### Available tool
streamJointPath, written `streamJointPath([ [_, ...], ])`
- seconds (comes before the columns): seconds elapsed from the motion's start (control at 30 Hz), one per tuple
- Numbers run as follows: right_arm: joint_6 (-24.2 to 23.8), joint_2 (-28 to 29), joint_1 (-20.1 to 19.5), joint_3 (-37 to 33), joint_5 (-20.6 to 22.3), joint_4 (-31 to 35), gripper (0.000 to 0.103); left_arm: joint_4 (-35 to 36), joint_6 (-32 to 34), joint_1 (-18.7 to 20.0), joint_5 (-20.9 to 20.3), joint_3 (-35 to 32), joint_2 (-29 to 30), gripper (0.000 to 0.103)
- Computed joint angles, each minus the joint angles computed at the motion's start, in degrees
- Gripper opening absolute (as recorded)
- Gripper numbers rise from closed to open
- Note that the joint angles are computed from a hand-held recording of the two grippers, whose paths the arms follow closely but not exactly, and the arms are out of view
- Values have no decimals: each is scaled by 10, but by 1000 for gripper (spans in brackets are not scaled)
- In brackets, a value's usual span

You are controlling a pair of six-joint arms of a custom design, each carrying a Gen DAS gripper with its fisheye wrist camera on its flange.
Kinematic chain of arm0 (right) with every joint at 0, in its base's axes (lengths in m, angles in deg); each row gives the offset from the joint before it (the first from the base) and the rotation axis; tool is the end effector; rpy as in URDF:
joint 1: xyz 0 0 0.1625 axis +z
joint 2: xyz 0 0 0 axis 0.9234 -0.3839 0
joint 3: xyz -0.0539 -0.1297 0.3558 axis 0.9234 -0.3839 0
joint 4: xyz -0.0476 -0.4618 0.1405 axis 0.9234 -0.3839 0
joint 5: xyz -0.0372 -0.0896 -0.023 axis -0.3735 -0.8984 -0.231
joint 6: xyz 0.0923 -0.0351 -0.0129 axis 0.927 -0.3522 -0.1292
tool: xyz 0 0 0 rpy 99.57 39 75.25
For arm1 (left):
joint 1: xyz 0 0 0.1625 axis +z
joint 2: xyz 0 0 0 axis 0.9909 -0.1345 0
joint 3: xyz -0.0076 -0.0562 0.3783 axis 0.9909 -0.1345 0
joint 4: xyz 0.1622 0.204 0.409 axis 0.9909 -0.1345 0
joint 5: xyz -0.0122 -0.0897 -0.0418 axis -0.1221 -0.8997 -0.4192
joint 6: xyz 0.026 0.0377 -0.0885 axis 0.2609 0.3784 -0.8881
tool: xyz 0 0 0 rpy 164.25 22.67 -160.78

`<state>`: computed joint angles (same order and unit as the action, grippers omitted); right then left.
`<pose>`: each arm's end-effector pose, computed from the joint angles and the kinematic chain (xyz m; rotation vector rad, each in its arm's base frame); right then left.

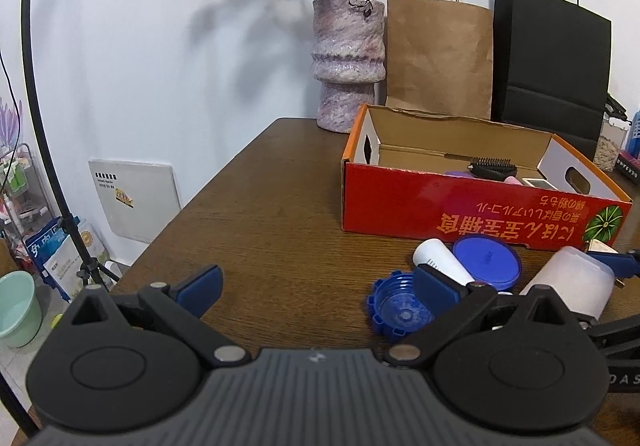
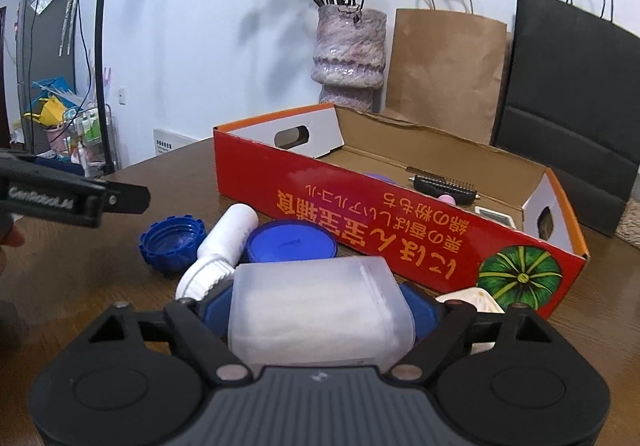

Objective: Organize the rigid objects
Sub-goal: 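Grasp the blue cap with the left tool while the right tool grasps the white container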

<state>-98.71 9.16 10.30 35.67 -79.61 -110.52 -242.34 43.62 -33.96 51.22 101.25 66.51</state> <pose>-0.0243 -0.7616 0.2957 1.0465 -2.2110 0.9962 -0.3487 -0.7257 -0.0438 0.3710 2.0348 -1.2152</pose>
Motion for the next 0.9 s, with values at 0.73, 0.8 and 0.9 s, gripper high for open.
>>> streamJointPath([
  [0.73,59,-38,-12,64,2,-129,83,85,11,6,-12,-32,27,103],
  [0.8,60,-39,-13,67,5,-132,83,87,14,7,-14,-38,31,103],
  [0.9,64,-42,-14,71,7,-140,83,96,11,8,-19,-41,32,103],
])
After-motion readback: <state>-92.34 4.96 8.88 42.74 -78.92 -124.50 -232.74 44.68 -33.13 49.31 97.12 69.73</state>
